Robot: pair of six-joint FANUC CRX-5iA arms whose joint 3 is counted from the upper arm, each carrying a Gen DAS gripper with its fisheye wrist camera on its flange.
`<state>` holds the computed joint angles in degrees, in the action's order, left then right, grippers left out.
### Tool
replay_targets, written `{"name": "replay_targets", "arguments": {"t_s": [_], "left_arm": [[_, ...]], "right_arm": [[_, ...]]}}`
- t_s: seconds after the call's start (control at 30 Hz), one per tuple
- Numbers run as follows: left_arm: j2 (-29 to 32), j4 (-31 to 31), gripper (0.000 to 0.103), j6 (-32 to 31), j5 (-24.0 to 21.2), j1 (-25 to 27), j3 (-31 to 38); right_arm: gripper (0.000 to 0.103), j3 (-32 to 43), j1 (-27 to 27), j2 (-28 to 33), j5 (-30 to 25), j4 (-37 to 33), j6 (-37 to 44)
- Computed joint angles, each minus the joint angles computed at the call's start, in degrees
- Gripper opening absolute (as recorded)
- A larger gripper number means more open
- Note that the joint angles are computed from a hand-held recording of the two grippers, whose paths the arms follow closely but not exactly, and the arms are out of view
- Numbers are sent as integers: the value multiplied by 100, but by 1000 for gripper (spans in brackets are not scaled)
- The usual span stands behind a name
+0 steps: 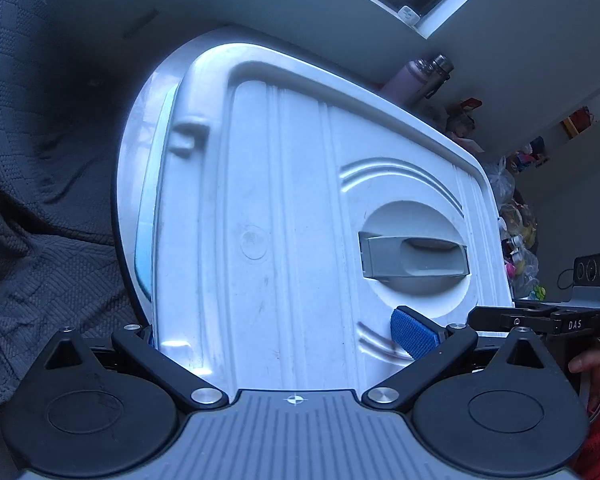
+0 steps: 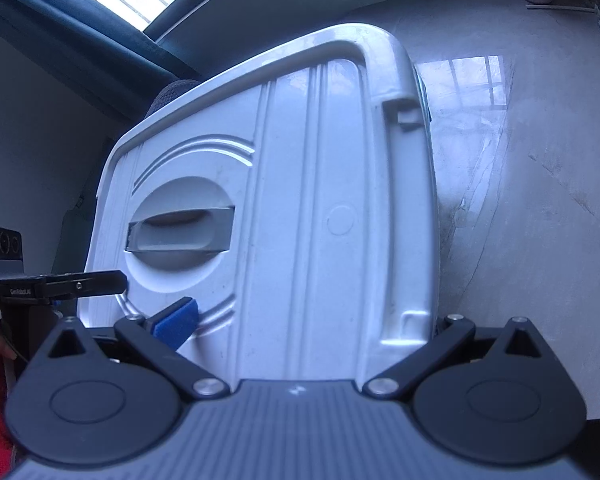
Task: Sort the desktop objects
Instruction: 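Carry the white lid with both grippers over the blue bin, then lower the white lid onto the bin rim with both grippers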
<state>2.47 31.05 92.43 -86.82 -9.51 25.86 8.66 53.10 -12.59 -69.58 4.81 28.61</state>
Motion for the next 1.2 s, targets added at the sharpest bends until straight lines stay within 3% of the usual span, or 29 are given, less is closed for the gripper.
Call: {"name": "replay_targets", "arguments": {"t_s": [0.77,0.87,0.97,1.0,1.2], "left_arm": [[941,-35,103,189,108,-53,874],[1145,-80,103,237,-44,-9,1061],[1367,-330,102,104,-293,-9,1464],[1389,-302,102,66,-310,7,1482],[1699,-532,102,2,-563,-84,2117]], "right_arm": [[103,38,725,-196,-344,525,-646],[103,462,656,25,-724,378,-607],[103,1290,829,660,-2055,789,-407],[103,1399,866,730,-2253,870,-435],[103,1751,674,792,-2175,611,-394]]}}
